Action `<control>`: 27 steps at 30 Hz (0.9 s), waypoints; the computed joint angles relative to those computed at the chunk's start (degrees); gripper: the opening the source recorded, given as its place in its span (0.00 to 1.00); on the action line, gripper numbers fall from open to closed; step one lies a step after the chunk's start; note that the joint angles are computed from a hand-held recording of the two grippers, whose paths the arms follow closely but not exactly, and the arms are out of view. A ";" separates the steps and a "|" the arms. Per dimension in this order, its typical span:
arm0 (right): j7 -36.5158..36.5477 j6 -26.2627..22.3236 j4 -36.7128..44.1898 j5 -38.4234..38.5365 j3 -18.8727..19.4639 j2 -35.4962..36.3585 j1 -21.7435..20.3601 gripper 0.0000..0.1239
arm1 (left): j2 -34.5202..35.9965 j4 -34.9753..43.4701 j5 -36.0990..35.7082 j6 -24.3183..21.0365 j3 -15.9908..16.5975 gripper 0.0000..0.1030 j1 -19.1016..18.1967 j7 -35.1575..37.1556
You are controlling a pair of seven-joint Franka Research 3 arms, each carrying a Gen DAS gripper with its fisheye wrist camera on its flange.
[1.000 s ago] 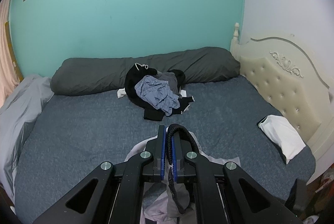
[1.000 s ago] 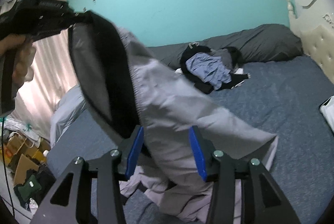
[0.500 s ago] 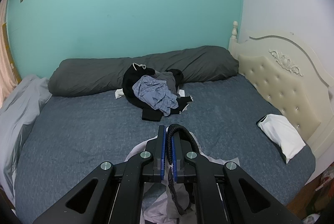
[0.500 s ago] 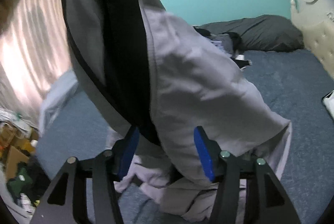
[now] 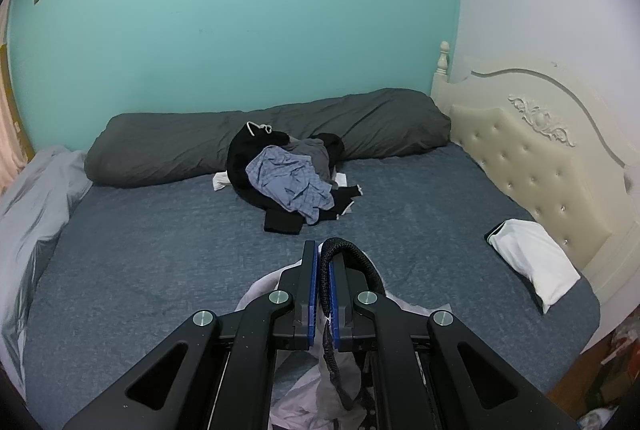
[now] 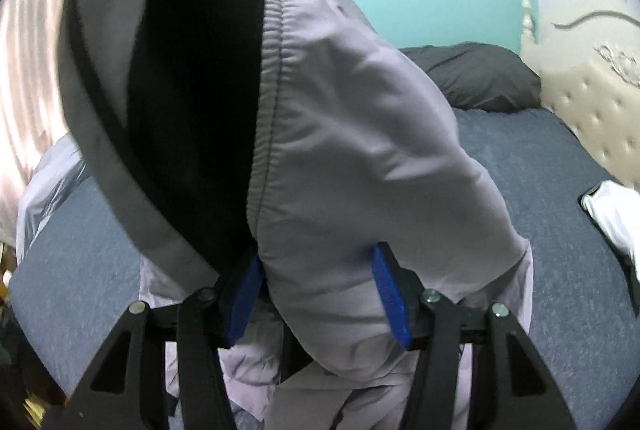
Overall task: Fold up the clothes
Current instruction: 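Hold the hem high with both grippers and shake the jacket to hang straight, then carry the raised jacket with both grippers toward the bed's open area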
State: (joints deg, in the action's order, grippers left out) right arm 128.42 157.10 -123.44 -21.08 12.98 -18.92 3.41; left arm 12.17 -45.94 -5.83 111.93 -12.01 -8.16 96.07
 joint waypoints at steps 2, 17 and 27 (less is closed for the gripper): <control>0.56 0.26 0.24 -0.59 0.13 0.07 -0.50 0.37 | -0.37 -0.49 -0.31 0.16 -0.01 0.05 0.19 0.29; -5.00 5.24 -1.42 5.16 -4.75 -6.67 -6.15 0.03 | -5.80 -11.42 -4.01 4.46 0.98 0.05 2.84 3.00; -16.10 3.95 3.16 19.03 -9.51 -3.99 -4.23 0.06 | -14.76 -25.56 -8.53 9.21 2.50 0.05 1.91 9.86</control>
